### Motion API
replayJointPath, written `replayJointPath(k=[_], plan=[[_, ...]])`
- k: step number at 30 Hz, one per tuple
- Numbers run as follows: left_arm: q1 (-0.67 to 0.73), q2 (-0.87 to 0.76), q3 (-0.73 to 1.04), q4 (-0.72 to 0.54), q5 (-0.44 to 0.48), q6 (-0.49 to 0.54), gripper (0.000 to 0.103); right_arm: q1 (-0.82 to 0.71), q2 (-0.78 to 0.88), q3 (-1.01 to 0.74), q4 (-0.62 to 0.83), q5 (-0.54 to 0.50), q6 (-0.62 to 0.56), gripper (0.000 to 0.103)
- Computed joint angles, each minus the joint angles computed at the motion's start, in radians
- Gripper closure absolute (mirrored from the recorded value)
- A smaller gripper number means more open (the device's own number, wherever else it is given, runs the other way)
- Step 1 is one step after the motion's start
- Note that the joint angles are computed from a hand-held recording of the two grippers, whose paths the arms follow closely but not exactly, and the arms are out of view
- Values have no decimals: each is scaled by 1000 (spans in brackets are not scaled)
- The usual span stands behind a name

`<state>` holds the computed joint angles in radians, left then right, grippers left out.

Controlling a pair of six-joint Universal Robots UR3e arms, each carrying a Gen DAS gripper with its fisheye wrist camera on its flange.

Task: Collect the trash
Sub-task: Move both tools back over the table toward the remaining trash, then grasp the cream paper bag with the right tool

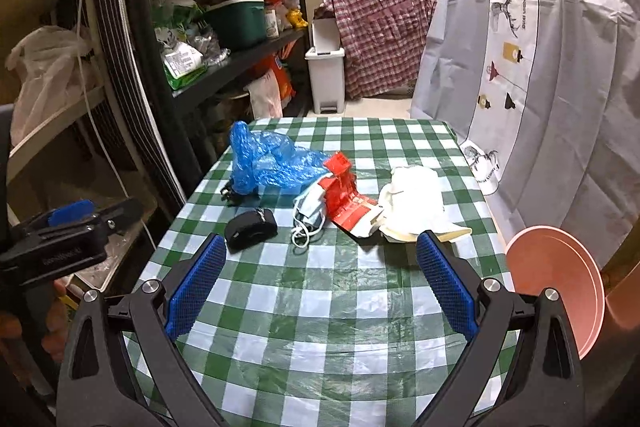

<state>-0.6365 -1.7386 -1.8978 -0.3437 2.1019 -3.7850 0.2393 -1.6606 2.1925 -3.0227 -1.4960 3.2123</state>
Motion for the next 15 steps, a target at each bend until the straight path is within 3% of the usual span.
replayJointPath(k=[7,15], plan=[[-27,-54,61,-22,32,32,9,-22,16,6,-7,-1,-7,9],[17,-36,38,-26,-34,-7,9,-66,76,-12,-50,-25,-43,9]])
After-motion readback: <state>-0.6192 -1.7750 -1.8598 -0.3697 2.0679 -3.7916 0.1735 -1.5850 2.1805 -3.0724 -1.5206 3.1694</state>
